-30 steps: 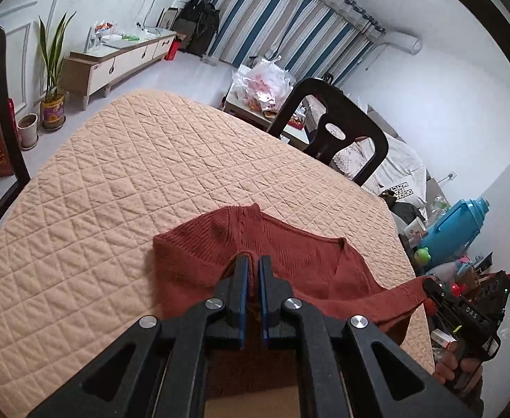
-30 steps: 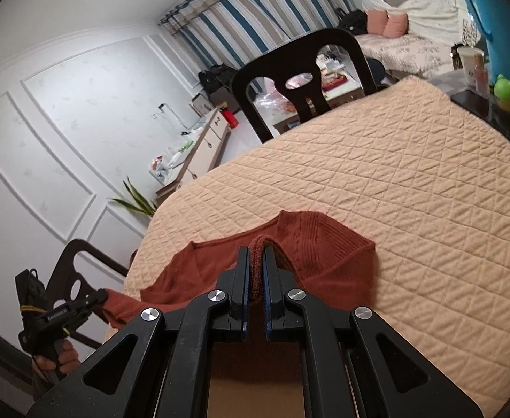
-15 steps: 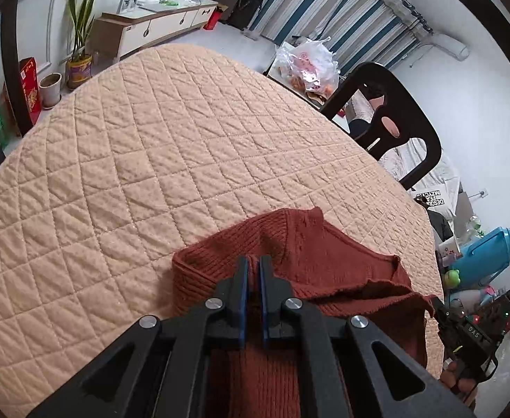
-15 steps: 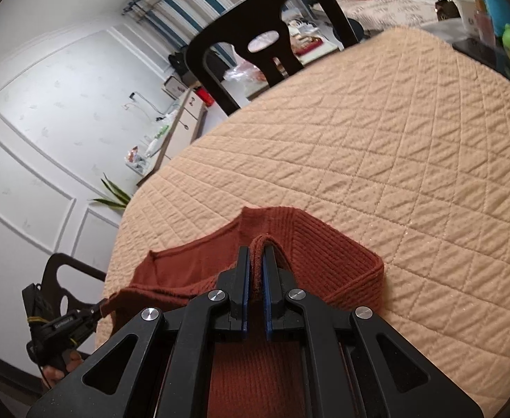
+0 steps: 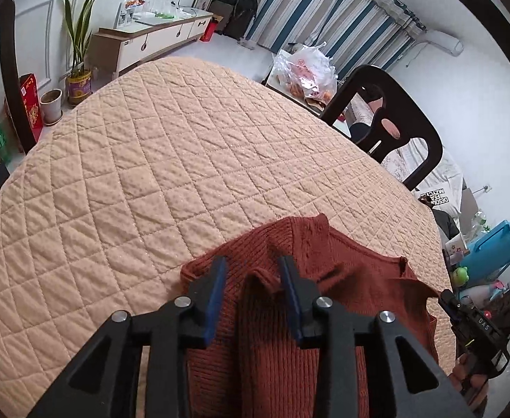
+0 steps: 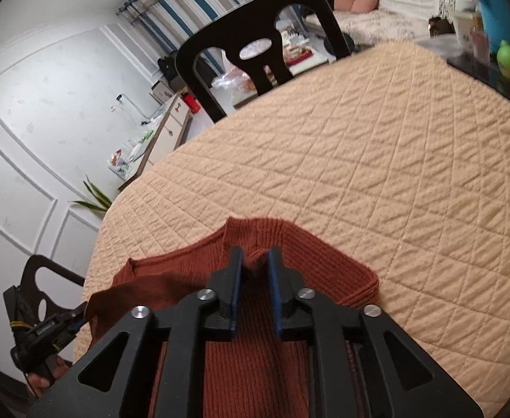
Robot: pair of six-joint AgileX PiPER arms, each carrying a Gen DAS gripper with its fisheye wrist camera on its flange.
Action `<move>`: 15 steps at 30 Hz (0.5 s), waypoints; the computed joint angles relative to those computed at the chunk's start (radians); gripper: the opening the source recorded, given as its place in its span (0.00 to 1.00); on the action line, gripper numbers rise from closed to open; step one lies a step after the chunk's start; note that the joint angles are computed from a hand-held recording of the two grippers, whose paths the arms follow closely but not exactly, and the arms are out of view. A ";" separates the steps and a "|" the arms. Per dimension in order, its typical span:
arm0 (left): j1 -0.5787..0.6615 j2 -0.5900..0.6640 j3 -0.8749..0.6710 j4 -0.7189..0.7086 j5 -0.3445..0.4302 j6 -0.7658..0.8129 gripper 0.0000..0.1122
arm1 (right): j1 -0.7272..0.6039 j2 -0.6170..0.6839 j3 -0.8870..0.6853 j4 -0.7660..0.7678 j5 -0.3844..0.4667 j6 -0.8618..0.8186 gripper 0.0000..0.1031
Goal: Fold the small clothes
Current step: 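Open both grippers to lay the hem down near the collar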
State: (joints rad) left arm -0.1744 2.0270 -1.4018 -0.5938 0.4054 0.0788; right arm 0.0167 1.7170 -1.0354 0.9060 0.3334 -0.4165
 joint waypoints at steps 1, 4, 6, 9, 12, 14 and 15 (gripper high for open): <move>0.000 -0.008 0.009 0.009 -0.006 -0.002 0.36 | 0.005 -0.005 0.001 -0.014 -0.004 0.006 0.17; -0.019 -0.052 0.061 0.067 -0.063 -0.024 0.47 | 0.037 -0.026 0.009 -0.156 -0.042 0.121 0.18; -0.036 -0.088 0.106 0.134 -0.115 -0.067 0.53 | 0.067 -0.045 0.025 -0.273 -0.078 0.218 0.18; -0.067 -0.138 0.161 0.252 -0.174 -0.148 0.59 | 0.102 -0.076 0.058 -0.393 -0.117 0.300 0.19; -0.088 -0.174 0.213 0.147 -0.205 -0.021 0.61 | 0.140 -0.094 0.080 -0.500 -0.124 0.378 0.29; -0.105 -0.182 0.232 0.112 -0.201 0.034 0.61 | 0.165 -0.101 0.098 -0.495 -0.128 0.354 0.44; -0.116 -0.184 0.242 0.115 -0.198 0.043 0.61 | 0.177 -0.104 0.107 -0.480 -0.131 0.332 0.46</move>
State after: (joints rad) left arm -0.2901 1.8430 -1.1596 -0.4792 0.2073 0.1217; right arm 0.1942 1.6127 -0.9285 0.4256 0.2020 -0.0846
